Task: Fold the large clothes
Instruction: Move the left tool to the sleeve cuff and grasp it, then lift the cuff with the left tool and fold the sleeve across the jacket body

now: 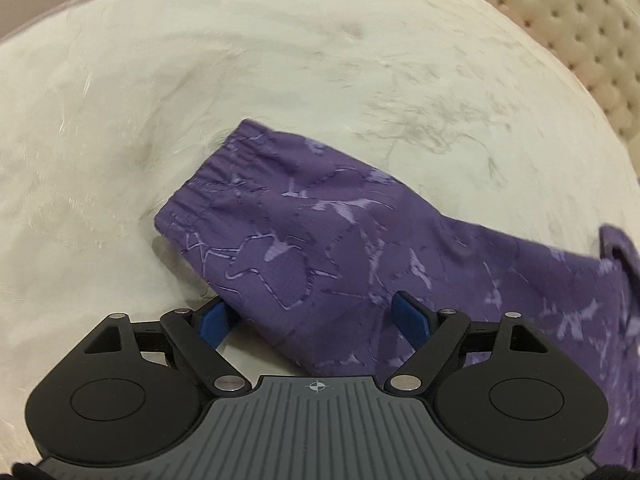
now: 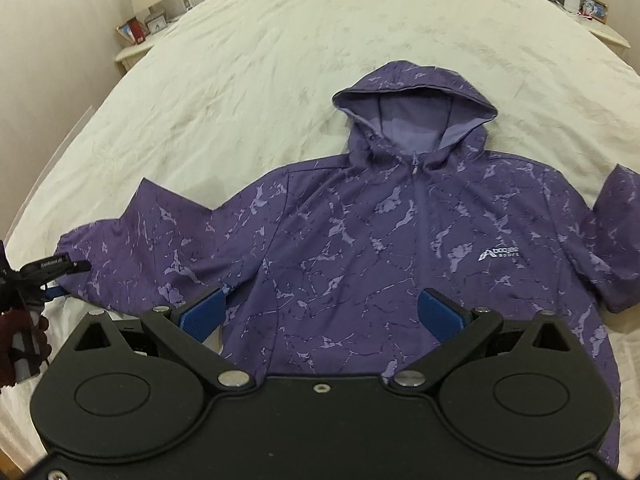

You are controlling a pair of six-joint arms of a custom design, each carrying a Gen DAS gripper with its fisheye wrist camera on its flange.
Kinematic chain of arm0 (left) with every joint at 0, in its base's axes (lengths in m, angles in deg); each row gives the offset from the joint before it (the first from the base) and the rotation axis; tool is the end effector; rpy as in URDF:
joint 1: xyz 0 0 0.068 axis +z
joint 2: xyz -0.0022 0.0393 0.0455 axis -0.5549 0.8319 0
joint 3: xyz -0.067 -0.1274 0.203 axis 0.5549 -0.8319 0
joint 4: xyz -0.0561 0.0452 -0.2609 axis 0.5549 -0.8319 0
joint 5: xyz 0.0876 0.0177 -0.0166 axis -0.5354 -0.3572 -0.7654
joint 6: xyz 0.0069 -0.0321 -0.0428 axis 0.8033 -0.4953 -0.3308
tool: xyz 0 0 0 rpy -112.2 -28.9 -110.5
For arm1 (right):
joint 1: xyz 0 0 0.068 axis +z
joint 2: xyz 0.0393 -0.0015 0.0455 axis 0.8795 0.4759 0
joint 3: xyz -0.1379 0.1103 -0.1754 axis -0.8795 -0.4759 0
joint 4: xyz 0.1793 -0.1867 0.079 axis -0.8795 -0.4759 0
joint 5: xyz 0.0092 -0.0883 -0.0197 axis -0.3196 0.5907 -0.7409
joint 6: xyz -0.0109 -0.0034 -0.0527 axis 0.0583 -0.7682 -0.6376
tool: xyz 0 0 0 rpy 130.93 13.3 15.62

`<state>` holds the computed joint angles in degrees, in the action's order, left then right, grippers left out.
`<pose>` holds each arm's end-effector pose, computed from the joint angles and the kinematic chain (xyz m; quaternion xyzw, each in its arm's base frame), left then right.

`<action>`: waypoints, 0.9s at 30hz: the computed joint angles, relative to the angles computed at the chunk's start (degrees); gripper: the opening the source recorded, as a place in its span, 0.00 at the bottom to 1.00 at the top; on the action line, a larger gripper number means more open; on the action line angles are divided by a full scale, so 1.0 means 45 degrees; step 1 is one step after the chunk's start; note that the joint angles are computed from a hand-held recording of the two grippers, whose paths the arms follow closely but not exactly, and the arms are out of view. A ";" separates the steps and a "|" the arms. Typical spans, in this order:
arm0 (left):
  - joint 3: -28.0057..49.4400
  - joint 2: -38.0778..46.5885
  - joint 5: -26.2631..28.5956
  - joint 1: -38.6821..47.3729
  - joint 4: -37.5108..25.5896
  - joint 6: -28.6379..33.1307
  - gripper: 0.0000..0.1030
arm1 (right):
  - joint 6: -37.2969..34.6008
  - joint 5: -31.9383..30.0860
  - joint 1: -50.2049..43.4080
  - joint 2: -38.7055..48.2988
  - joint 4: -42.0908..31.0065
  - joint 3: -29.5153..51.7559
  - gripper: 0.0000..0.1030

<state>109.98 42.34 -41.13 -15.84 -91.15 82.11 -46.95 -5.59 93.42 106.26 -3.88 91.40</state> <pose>0.3311 0.0952 0.1329 -0.1382 0.9523 -0.1211 0.2437 0.1838 0.1048 0.2361 0.1094 0.9562 0.0631 0.2641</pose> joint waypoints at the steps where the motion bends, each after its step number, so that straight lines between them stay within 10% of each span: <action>1: -0.0008 0.0018 0.0041 0.0095 0.0090 -0.0274 0.69 | -0.0069 -0.0078 -0.0016 0.0130 0.0067 0.0018 0.99; 2: -0.0006 0.0004 0.0128 0.0180 0.0126 -0.0493 0.63 | -0.0144 -0.0182 -0.0035 0.0250 0.0124 0.0040 0.99; 4: -0.0229 -0.0193 0.0614 0.0472 0.0473 -0.0933 0.22 | -0.0267 -0.0407 -0.0086 0.0353 0.0197 0.0023 0.99; 6: -0.0471 -0.0565 0.1077 0.0686 0.0664 -0.1164 0.14 | -0.0258 -0.0485 -0.0067 0.0286 0.0220 -0.0083 0.99; 19: -0.0724 -0.7008 0.0471 -0.2181 -0.0385 -0.1744 0.08 | -0.1087 -0.1733 -0.1126 -0.2570 -0.0197 -0.2144 0.99; 27: 0.0727 -0.7798 -0.2865 -0.7833 -0.0130 -0.3910 0.08 | -0.5132 -0.4753 -0.5736 -0.6454 -0.2053 -0.3877 0.99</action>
